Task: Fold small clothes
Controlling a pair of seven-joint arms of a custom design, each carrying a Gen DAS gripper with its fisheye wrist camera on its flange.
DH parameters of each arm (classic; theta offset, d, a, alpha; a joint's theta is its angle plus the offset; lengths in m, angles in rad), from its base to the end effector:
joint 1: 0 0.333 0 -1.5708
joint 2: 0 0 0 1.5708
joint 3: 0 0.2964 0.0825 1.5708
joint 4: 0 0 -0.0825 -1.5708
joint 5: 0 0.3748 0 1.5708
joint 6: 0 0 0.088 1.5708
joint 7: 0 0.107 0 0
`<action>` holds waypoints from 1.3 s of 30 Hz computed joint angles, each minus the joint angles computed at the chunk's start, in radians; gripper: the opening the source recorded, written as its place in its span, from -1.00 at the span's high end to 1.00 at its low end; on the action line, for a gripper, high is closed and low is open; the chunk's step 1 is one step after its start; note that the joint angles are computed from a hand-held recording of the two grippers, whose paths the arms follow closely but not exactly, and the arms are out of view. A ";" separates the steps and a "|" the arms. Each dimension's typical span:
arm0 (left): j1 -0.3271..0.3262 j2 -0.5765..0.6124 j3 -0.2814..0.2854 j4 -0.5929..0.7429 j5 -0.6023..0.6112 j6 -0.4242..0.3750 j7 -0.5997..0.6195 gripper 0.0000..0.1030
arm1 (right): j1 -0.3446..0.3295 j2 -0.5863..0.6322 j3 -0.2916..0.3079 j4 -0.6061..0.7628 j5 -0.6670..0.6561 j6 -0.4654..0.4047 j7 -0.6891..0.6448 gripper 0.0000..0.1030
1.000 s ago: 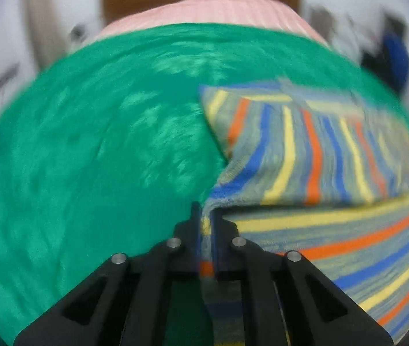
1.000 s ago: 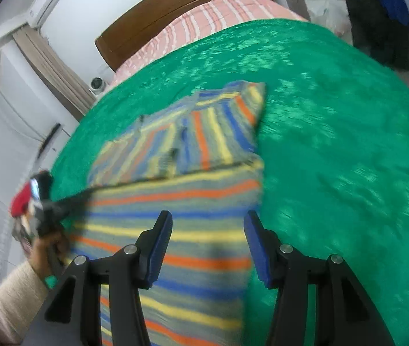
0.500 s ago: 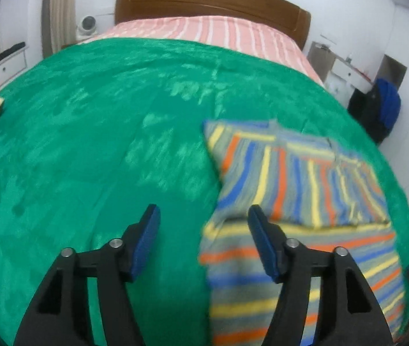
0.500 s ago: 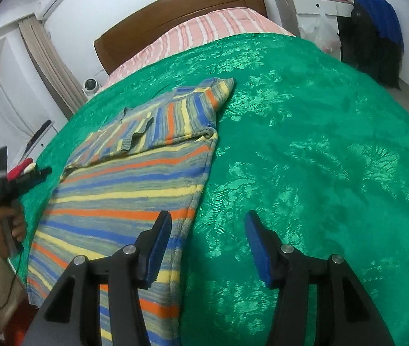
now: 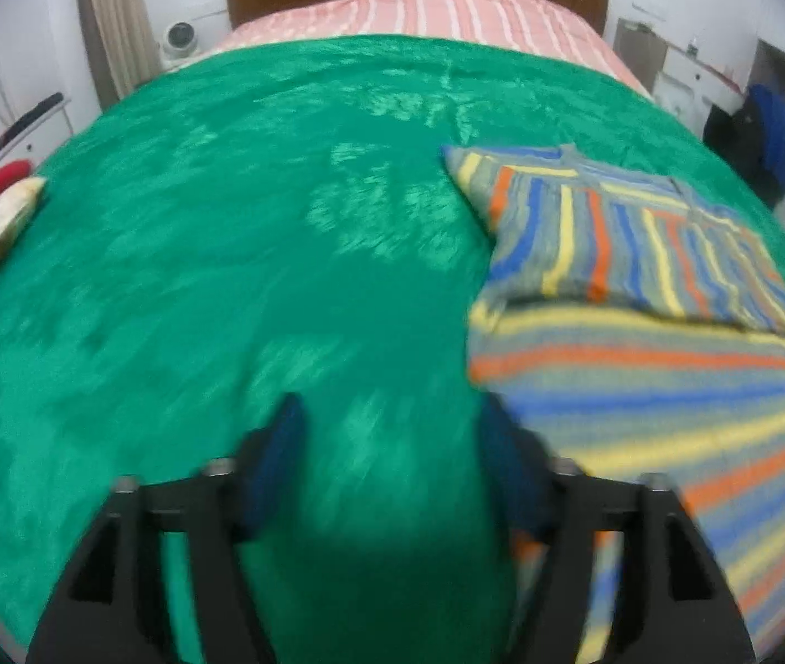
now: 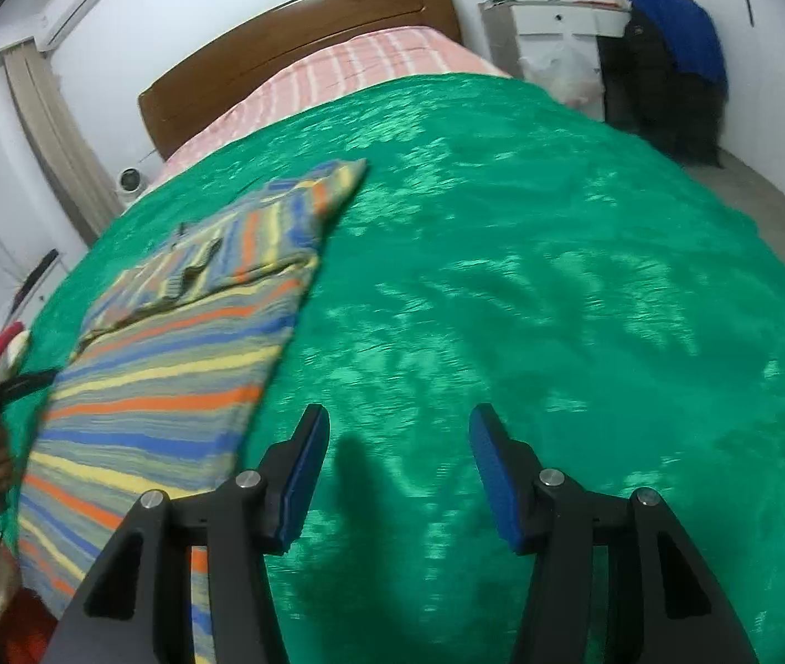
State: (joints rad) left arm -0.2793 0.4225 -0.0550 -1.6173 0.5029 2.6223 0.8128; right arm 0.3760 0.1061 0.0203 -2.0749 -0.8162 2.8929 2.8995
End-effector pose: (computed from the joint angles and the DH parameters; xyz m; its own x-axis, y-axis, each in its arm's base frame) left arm 0.6589 -0.2348 0.4308 0.0631 -0.9978 0.0211 -0.7829 -0.0626 -0.6190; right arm 0.5313 0.2686 0.4332 -0.1014 -0.9629 -0.2500 -0.6945 0.2484 -0.6752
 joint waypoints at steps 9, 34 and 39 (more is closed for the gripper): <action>0.024 -0.123 0.011 -0.237 0.124 0.075 -0.263 -0.86 | 0.002 -0.010 0.013 0.028 -0.203 -0.141 0.155 -0.59; 0.063 -0.136 -0.049 -0.255 0.162 0.014 -0.233 -0.98 | 0.026 0.062 0.009 0.073 -0.132 -0.187 -0.001 -0.92; 0.177 -0.359 -0.190 -0.508 -0.470 0.133 0.310 -0.97 | -0.027 -0.100 0.097 -0.042 0.466 -0.137 -0.636 -0.69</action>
